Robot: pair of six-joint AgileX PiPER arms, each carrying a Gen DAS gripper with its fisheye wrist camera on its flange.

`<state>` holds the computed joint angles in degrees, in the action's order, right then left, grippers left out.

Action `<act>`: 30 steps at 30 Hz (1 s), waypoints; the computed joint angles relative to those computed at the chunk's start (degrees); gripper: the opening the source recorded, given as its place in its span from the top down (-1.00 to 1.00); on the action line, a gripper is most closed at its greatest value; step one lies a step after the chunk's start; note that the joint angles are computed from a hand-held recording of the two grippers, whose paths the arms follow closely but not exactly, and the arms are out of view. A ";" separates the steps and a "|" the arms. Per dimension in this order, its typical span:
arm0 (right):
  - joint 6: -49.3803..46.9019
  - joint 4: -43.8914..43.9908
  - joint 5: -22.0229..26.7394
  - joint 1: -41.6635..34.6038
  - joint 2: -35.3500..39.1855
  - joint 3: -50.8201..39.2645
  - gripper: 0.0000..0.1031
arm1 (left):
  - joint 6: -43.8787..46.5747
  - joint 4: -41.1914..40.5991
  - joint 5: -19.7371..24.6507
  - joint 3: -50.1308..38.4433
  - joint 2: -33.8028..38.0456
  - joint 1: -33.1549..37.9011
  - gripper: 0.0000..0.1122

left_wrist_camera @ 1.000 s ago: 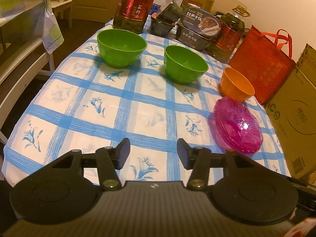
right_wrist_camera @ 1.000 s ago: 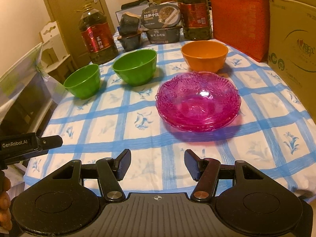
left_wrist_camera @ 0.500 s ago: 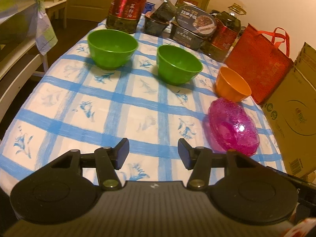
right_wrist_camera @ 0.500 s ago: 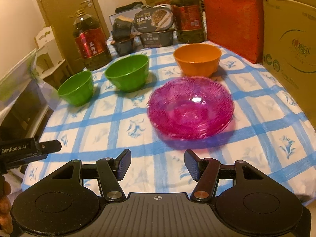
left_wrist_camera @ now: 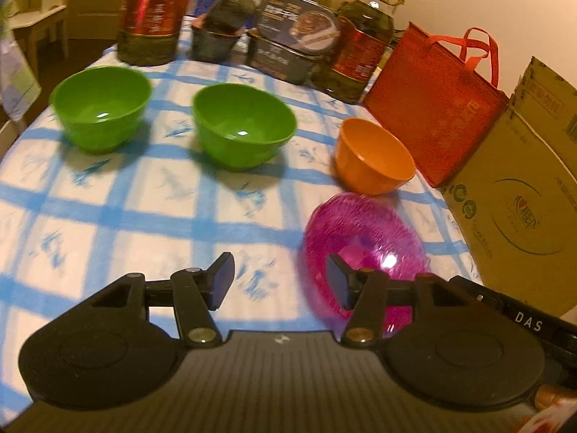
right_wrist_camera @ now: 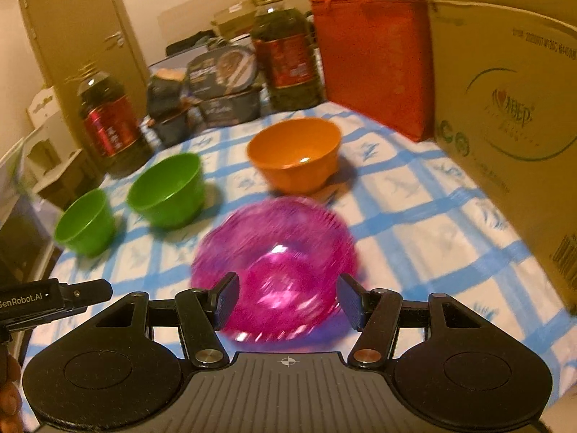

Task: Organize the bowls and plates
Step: 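Move both grippers toward the orange bowl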

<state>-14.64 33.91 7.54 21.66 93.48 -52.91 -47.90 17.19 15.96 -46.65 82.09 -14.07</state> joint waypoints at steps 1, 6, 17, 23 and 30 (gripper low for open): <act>-2.93 2.44 0.35 -0.91 0.86 -1.01 -0.16 | -0.09 0.24 -0.12 -1.95 2.12 -0.10 0.07; -12.62 10.31 3.21 -5.41 7.86 -9.19 -0.16 | 0.45 0.27 -1.18 -12.50 12.90 -0.01 0.07; -8.90 8.26 14.35 -11.82 28.22 -36.35 -0.16 | 15.08 -13.10 3.65 -41.89 35.98 1.67 0.07; -0.72 3.62 23.60 -13.29 40.58 -55.85 -0.16 | 19.40 -16.55 9.61 -57.25 46.51 2.17 0.15; 7.28 -3.58 31.45 -12.88 51.47 -74.06 -0.15 | 22.37 -18.18 16.54 -72.00 55.83 2.41 0.23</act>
<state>-7.37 30.33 38.99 8.78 144.95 -126.97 -25.53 -0.99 32.50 -118.65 137.92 -11.65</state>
